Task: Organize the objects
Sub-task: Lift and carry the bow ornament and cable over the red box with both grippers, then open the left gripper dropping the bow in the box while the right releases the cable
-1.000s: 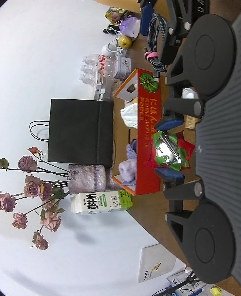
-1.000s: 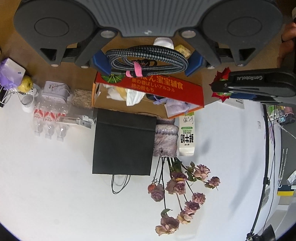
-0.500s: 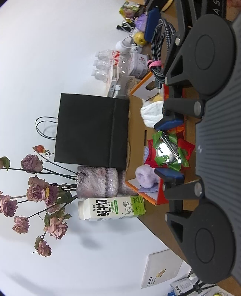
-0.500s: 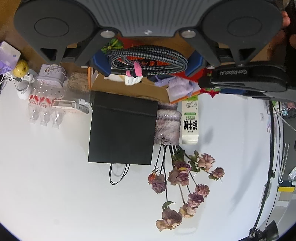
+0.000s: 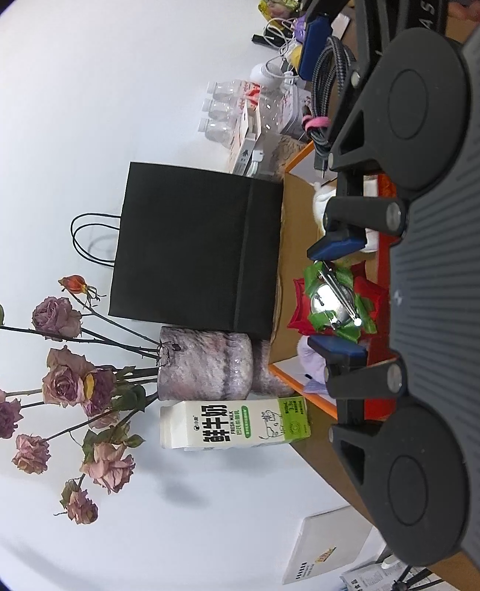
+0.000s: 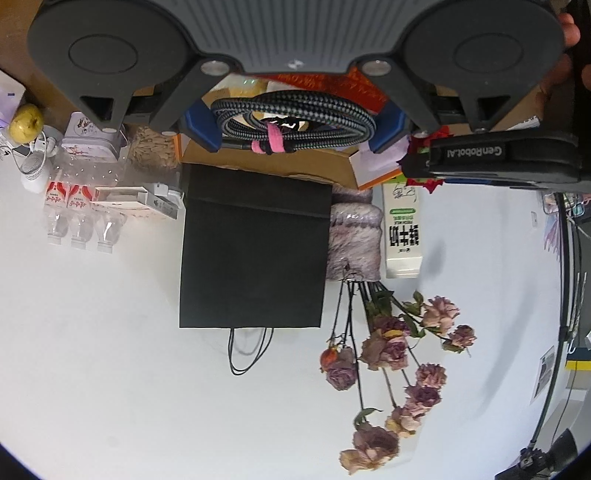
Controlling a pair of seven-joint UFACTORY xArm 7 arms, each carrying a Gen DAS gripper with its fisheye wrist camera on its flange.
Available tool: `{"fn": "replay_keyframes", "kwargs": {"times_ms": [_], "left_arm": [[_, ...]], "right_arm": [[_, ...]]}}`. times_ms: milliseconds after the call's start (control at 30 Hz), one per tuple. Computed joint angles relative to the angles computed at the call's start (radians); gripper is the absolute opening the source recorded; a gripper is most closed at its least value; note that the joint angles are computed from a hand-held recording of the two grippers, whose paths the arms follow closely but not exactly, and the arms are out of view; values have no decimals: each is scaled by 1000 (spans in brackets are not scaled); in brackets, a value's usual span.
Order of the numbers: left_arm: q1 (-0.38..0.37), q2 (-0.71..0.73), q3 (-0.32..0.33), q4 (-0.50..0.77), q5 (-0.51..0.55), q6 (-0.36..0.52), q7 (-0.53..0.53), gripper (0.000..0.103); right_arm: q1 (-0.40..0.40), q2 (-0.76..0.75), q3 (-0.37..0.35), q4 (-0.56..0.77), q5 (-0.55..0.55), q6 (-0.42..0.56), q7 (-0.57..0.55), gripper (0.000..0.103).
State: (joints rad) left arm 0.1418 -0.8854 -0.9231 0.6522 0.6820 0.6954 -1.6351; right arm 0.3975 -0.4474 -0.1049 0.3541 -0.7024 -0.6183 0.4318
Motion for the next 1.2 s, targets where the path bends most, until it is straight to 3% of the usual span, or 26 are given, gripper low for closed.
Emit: {"fn": "replay_keyframes", "kwargs": {"times_ms": [633, 933, 1067, 1133, 1200], "left_arm": [[258, 53, -26, 24, 149, -196, -37, 44], [439, 60, -80, 58, 152, -295, -41, 44], [486, 50, -96, 59, 111, -324, -13, 45], [499, 36, -99, 50, 89, -343, -2, 50], [510, 15, -105, 42, 64, -352, 3, 75]], "right_arm": [[-110, 295, 160, 237, 157, -59, -98, 86], [-118, 402, 221, 330, 253, -52, -155, 86], [-116, 432, 234, 357, 280, -48, -173, 86], [-123, 443, 231, 372, 236, -35, -139, 87], [-129, 450, 231, 378, 209, -27, -116, 95]]}}
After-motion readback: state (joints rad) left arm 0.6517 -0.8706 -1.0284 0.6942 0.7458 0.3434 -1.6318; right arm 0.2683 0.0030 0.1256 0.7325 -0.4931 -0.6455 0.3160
